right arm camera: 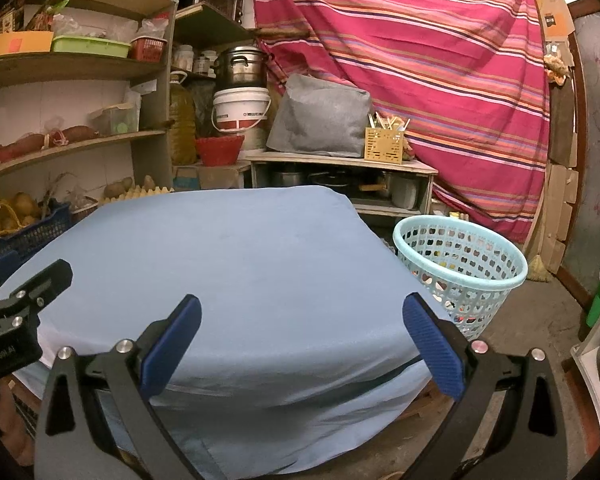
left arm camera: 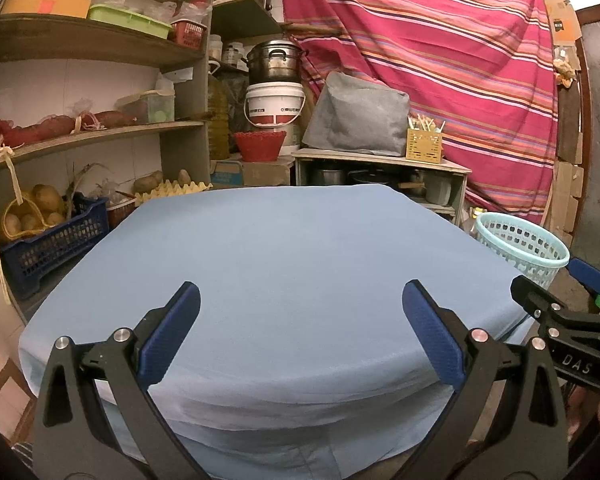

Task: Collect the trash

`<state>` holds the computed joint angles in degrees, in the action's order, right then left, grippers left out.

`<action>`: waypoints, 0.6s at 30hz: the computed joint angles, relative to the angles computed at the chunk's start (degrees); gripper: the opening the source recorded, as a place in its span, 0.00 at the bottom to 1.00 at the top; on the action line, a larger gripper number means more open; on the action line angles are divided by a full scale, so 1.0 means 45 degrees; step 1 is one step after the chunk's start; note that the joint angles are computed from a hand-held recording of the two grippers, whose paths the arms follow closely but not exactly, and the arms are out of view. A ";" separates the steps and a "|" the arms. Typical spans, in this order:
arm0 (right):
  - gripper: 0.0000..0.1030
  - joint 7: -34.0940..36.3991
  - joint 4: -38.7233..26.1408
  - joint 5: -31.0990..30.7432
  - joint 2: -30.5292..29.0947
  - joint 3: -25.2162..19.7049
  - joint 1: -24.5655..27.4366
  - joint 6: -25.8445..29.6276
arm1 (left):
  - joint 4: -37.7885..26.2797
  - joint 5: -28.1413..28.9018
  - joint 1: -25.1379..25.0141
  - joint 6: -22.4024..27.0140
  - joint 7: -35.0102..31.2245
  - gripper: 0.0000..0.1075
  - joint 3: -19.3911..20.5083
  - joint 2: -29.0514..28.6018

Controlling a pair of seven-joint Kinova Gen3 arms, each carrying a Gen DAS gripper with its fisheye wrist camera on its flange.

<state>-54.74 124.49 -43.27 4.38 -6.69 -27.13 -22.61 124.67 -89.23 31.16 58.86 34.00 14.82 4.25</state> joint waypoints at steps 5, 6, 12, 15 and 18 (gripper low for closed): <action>0.95 0.0001 -0.0017 0.0008 0.0003 -0.0001 0.0010 0.0040 | 0.0017 -0.0070 -0.0072 -0.0081 0.0041 0.91 -0.0030 -0.0022; 0.95 0.0033 -0.0008 -0.0039 0.0002 -0.0003 -0.0013 0.0014 | 0.0026 -0.0075 -0.0081 -0.0095 0.0045 0.91 -0.0033 -0.0031; 0.95 -0.0006 0.0010 -0.0010 0.0010 -0.0034 -0.0023 -0.0087 | 0.0039 -0.0110 -0.0120 -0.0133 0.0034 0.91 -0.0043 -0.0047; 0.95 -0.0034 0.0004 0.0045 0.0008 -0.0020 -0.0005 -0.0053 | 0.0024 -0.0096 -0.0128 -0.0109 0.0027 0.91 -0.0031 -0.0033; 0.95 -0.0102 0.0016 0.0131 0.0006 -0.0021 0.0013 -0.0056 | 0.0046 -0.0099 -0.0152 -0.0163 0.0030 0.91 -0.0044 -0.0072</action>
